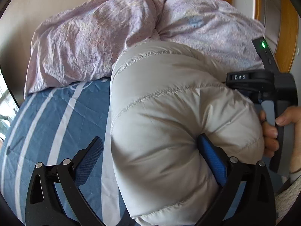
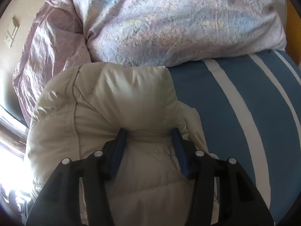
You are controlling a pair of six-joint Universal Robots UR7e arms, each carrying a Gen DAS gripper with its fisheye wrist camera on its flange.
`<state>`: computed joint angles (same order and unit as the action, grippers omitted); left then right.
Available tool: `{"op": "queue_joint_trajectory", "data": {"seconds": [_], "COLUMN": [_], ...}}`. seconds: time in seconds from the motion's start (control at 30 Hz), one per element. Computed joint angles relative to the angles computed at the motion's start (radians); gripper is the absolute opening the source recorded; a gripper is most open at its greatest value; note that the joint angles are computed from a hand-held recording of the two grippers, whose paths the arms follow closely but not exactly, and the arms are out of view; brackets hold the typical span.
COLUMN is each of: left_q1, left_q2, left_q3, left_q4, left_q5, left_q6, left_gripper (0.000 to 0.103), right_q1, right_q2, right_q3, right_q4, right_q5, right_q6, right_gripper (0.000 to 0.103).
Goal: Fold large clothes
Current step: 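Open both grippers and lift them away from the folded jacket bundle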
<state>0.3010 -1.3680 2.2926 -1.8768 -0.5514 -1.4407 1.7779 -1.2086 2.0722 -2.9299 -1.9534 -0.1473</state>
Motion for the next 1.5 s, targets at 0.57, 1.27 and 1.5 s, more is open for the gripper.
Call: {"op": "queue_joint_trajectory", "data": {"seconds": [0.57, 1.27, 1.5], "left_q1": [-0.232, -0.313, -0.333], "left_q2": [-0.132, -0.154, -0.155], "left_q3": [0.0, 0.064, 0.068], "left_q4": [0.431, 0.186, 0.183], "left_q5": [-0.038, -0.259, -0.31], "left_q6": [-0.374, -0.339, -0.365], "left_gripper": [0.102, 0.102, 0.102], "right_q1": [-0.088, 0.175, 0.226], "right_q2": [-0.305, -0.524, -0.617], "right_q3": [0.288, 0.487, 0.572], "right_q4": [0.039, -0.178, -0.166], "right_q5": [0.224, -0.185, -0.3], "right_q6": [-0.069, -0.125, -0.11], "right_gripper": [0.057, 0.101, 0.101]}}
